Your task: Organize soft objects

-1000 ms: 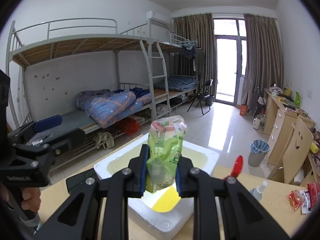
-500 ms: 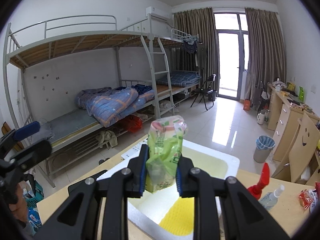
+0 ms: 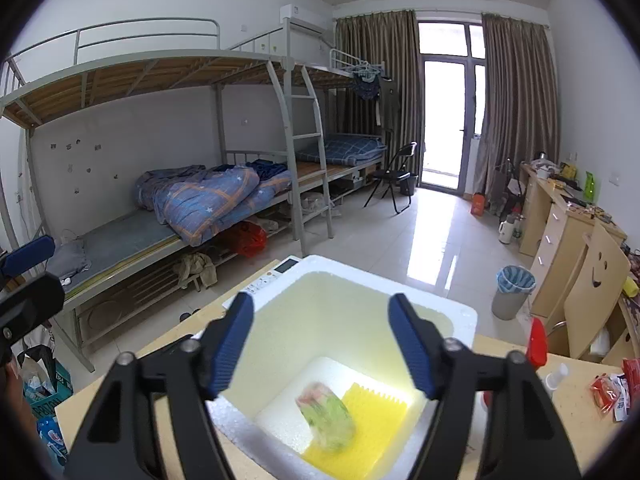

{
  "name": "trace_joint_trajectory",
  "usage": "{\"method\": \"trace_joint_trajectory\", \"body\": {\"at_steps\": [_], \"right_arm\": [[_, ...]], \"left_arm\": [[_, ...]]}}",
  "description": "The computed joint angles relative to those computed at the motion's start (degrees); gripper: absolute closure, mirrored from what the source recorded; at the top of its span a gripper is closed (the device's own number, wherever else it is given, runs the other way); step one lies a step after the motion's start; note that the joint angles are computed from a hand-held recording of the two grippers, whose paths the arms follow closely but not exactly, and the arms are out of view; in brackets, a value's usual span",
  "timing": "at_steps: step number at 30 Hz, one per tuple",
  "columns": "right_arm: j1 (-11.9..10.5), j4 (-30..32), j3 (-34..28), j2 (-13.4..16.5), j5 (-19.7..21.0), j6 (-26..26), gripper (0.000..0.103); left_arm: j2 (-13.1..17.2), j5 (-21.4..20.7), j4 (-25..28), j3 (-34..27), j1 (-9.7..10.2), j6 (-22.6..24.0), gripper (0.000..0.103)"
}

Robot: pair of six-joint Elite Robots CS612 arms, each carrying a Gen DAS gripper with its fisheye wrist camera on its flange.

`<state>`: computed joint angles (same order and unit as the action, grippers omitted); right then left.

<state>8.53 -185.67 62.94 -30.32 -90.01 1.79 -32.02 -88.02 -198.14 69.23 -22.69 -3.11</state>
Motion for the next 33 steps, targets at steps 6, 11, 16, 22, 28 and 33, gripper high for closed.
{"method": "trace_joint_trajectory", "body": {"at_steps": [6,11,16,22,28,33], "right_arm": [[0.06,-1.23,0.67,-0.23,0.63,-0.7,0.011],[0.04,-2.11,1.86,-1.04,0.86,1.28,0.008],[0.74,-2.97,2.57,-1.72,-1.2,1.8,0.008],[1.63,-4.14,3.24,-2.29,-4.42,2.06,0.008],[2.22,-7.46,6.76,-4.12,-7.87,3.02,0.008],[2.97,-11.63,12.09,-6.69,-11.48,4.12,0.008]], "left_arm": [[-0.35,-0.21,-0.28,0.68,0.16,0.71,0.001],[-0.99,-0.46,-1.14,1.79,0.64,1.48,0.001],[-1.18,-2.43,-1.49,1.89,1.29,1.41,0.001],[-1.14,-4.68,-1.47,1.38,1.59,2.1,0.001],[-1.49,-9.64,-3.08,2.29,1.69,3.61,0.001],[-2.51,-12.26,-4.48,4.53,1.4,4.27,0.001]]}}
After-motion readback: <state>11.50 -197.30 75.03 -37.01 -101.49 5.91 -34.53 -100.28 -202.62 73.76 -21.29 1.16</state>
